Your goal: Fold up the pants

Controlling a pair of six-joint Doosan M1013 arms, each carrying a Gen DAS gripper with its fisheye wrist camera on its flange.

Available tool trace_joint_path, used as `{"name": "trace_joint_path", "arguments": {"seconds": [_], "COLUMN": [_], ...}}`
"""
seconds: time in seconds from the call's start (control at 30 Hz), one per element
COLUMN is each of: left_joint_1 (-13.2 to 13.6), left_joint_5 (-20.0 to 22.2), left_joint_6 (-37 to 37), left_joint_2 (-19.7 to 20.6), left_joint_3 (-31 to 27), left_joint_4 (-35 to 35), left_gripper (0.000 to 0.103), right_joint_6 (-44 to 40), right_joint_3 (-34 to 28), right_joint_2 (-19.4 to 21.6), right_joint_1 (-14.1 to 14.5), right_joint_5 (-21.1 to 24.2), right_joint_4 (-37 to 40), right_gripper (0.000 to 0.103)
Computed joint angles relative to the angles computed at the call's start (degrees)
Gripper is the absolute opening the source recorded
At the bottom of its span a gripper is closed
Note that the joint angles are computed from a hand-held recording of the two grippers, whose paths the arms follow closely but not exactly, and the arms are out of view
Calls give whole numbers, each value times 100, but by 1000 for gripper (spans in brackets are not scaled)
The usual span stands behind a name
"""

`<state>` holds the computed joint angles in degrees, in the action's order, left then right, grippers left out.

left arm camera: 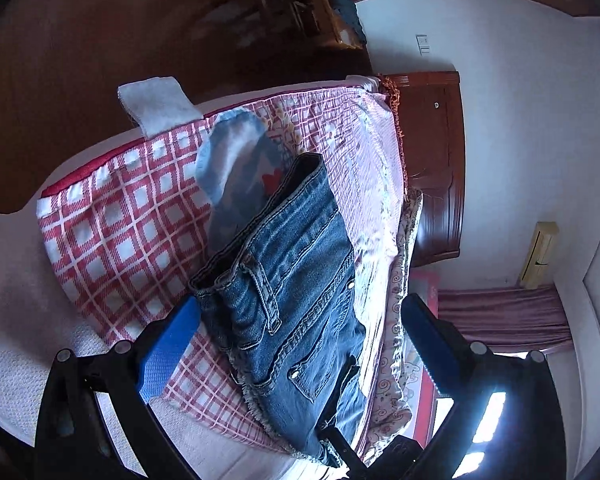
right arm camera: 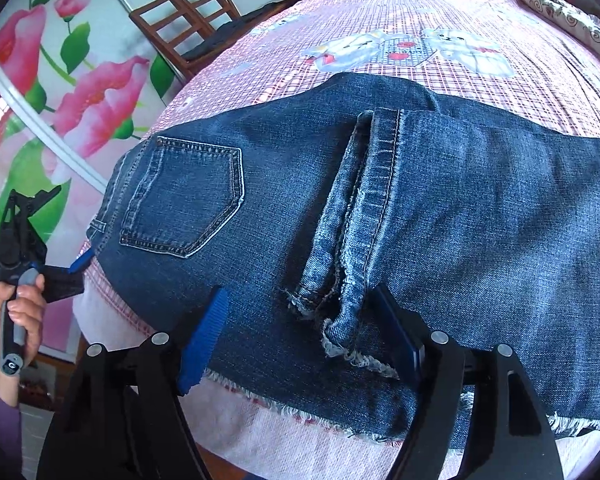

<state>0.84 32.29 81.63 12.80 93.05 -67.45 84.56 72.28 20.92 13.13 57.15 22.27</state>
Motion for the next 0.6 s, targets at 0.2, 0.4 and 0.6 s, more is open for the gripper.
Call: {"name": "trace_joint_path", "arguments": {"seconds": [0.2, 0.4, 0.6], "left_joint_1": [-146, -220, -161], "left_joint_5": [194, 221, 90], "left_joint_6": [-1260, -2226, -2330], "left_joint_2": [143, 152, 103], "left_joint_3": [-391, -490, -231], "left_joint_4": [1565, 2490, 2304], "left_gripper": [100, 78, 15], "right_joint_6": [-12, -61, -76], "right_joint_3": [16, 57, 84], "right_joint_2": [-9, -23, -35], "right_joint_1": [-6, -47, -59], "right_joint_5": [-22, -54, -87], "right_joint_4": [24, 197, 266], "right_gripper": [73, 73, 73]}}
